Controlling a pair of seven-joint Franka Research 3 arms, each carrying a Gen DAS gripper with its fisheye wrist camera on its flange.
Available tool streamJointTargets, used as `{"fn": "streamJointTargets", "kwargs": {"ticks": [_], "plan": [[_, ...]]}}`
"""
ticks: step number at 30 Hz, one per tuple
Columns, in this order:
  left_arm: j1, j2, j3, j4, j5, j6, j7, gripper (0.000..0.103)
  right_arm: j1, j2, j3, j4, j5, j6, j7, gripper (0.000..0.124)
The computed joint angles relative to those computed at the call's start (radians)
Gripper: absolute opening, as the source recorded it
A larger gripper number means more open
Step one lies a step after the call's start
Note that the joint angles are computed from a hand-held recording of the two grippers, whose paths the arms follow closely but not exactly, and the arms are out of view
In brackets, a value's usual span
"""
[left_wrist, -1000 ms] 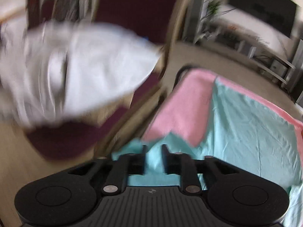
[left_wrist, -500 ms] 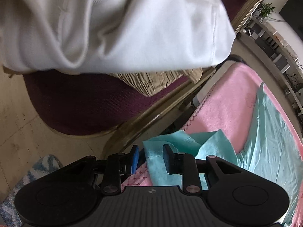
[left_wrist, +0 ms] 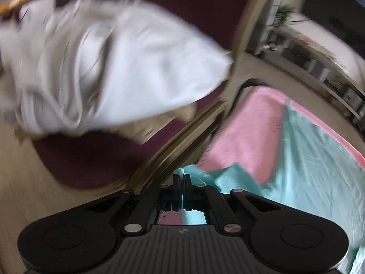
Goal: Fold clothes
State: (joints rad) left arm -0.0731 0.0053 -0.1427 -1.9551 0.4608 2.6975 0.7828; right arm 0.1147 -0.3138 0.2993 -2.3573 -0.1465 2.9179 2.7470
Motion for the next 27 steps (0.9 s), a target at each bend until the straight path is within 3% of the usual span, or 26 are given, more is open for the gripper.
{"fn": "streamJointTargets", "kwargs": {"ticks": [6,11,14,16,19,21,23,25,27], "plan": [[-0.039,-0.085,-0.044,-0.094,0.184,0.174,0.082,0.000,-0.025,-0.025,0.007,-0.030,0.009,0.014,0.050,0.065],[-0.114,-0.153,-0.085,-0.231,0.199,0.247,0.369,0.001,-0.035,-0.030,0.014,-0.034,0.010,0.012,0.056,0.065],[-0.156,-0.191,-0.104,-0.309,0.203,0.202,0.546,0.017,-0.031,-0.028,0.010,-0.034,0.018,0.012,0.052,0.065],[-0.195,-0.208,-0.088,-0.339,0.113,0.158,0.668,0.019,-0.030,-0.030,0.008,-0.036,0.021,0.012,0.049,0.066],[-0.230,-0.254,-0.048,-0.356,-0.046,0.126,0.773,0.036,-0.025,-0.036,0.004,-0.043,0.031,0.016,0.041,0.067],[-0.245,-0.266,-0.009,-0.345,-0.166,0.122,0.828,0.038,-0.019,-0.038,0.000,-0.045,0.041,0.018,0.030,0.067],[-0.219,-0.245,-0.002,-0.310,-0.225,0.126,0.813,0.038,-0.013,-0.036,-0.004,-0.043,0.046,0.021,0.009,0.067],[-0.155,-0.221,-0.020,-0.265,-0.218,0.090,0.718,0.038,-0.020,-0.029,0.010,-0.030,0.022,0.017,-0.016,0.066],[-0.116,-0.184,-0.021,-0.213,-0.241,0.032,0.626,0.029,-0.031,-0.020,0.030,-0.011,-0.024,0.007,-0.043,0.057]]}}
